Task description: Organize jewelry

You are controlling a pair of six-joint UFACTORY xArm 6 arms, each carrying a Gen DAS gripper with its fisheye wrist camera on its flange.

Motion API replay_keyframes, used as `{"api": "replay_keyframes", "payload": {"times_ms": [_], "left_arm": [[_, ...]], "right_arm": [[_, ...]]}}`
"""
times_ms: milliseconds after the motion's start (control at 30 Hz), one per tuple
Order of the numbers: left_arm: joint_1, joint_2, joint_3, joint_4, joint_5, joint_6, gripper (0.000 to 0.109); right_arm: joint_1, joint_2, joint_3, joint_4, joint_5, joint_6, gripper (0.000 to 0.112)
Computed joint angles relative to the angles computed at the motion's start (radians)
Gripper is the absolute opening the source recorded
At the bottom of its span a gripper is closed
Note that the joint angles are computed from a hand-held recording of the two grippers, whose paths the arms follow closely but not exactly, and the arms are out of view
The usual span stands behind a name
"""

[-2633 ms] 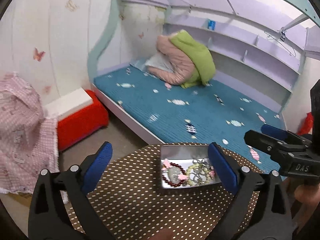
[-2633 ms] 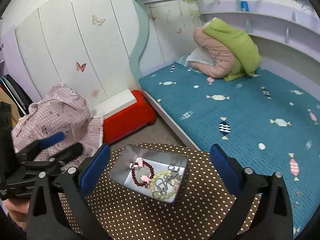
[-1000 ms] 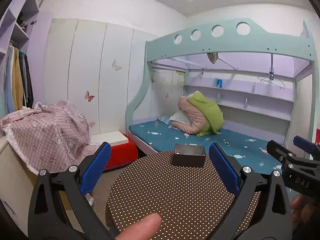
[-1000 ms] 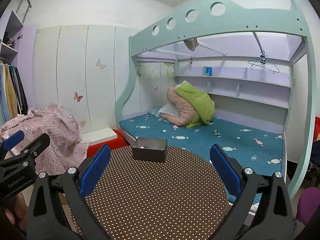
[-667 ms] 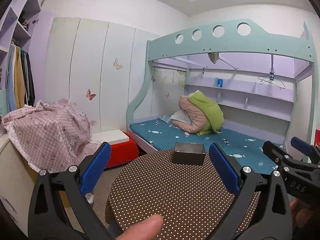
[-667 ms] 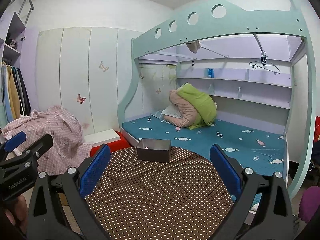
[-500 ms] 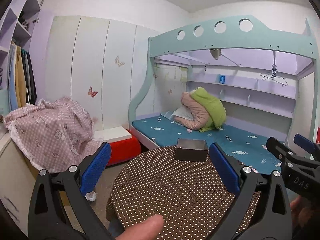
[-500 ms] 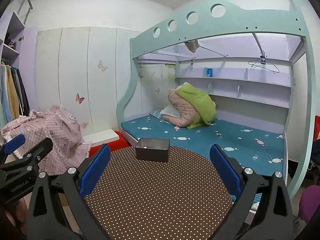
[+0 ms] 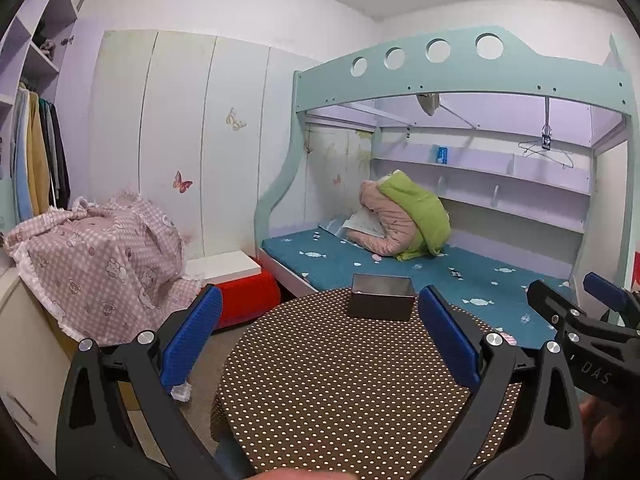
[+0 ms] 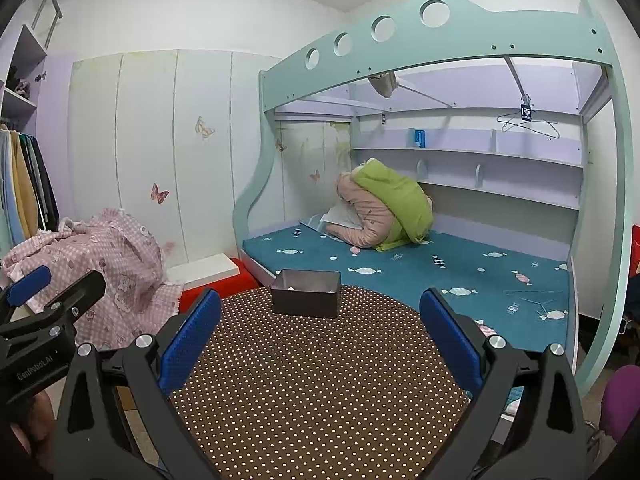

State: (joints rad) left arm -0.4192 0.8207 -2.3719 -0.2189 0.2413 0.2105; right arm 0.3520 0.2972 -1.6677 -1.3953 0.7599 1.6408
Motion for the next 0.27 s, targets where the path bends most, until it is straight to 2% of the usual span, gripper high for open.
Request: {"api": "replay_keyframes", "payload": {"times_ms": [100,267], "left_arm": [[0.000,0.004,-0.006,0.054,0.000,-0.042,0.098],[0.000,0.007,-0.009,0.074,0.000,-0.053,0.098]], "right_arm": [[0.000,-0.001,0.004,0.001,0.001,0.004,0.096],[-0.002,0.005,-0.005,0.011,-0.001,-0.007,0.096]]}}
